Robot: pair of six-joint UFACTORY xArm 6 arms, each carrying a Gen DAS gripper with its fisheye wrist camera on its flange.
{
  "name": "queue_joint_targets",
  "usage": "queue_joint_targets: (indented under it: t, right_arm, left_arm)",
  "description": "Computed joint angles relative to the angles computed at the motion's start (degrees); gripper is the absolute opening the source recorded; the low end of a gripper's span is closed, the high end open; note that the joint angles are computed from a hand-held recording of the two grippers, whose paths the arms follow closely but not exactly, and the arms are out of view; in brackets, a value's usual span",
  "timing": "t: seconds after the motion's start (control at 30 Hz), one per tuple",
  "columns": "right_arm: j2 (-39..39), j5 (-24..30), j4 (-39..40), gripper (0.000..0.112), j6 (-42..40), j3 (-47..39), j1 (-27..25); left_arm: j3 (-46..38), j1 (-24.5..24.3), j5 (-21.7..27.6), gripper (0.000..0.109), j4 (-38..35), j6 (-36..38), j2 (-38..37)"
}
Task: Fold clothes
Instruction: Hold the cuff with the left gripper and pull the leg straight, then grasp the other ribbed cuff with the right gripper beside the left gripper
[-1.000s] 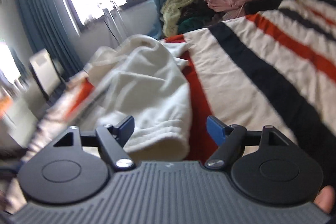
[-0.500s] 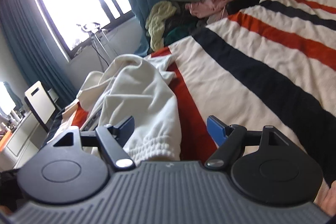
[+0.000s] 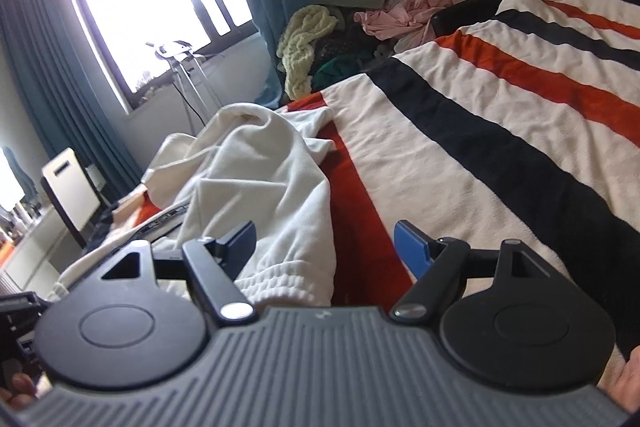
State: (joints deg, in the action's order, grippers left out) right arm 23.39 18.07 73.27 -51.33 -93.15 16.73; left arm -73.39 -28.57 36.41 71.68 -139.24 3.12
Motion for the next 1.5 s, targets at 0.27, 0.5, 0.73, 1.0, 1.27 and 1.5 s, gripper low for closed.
queue_joint_targets:
  t: [0.27,0.5,0.73,1.0,1.27,1.5]
  right_arm:
    - [-0.4,7.1,2.7,0.070,-7.2,-0.2,0.1]
    - [3.3,10.4,-2.1,0.030,-7.7,-4.5,1.8]
    - [14.6,17.6,-23.2,0.026,4.7,-16.0,3.4]
    - [14.9,18.6,-20.9,0.026,6.5,-16.7,2.8]
    - [9.1,16.9,-8.4,0.030,5.4,-11.7,0.7]
    - [14.1,22.2,-10.0,0.085,25.7,-17.6,-3.4]
  left_arm:
    - [-4.5,0.9,10.8,0.010,-20.7,19.3,3.0]
    - [-1.5,4.3,5.1,0.010,-24.6,20.0,1.8]
    - [7.5,7.1,-7.5,0.011,-23.9,16.3,-4.7]
    - [9.2,5.5,-3.7,0.023,-21.6,21.2,-9.0]
    - [7.5,6.6,-3.5,0.061,-17.6,16.7,-6.8]
    - [4.3,8.8,-7.8,0.056,-26.3,23.2,-0.7]
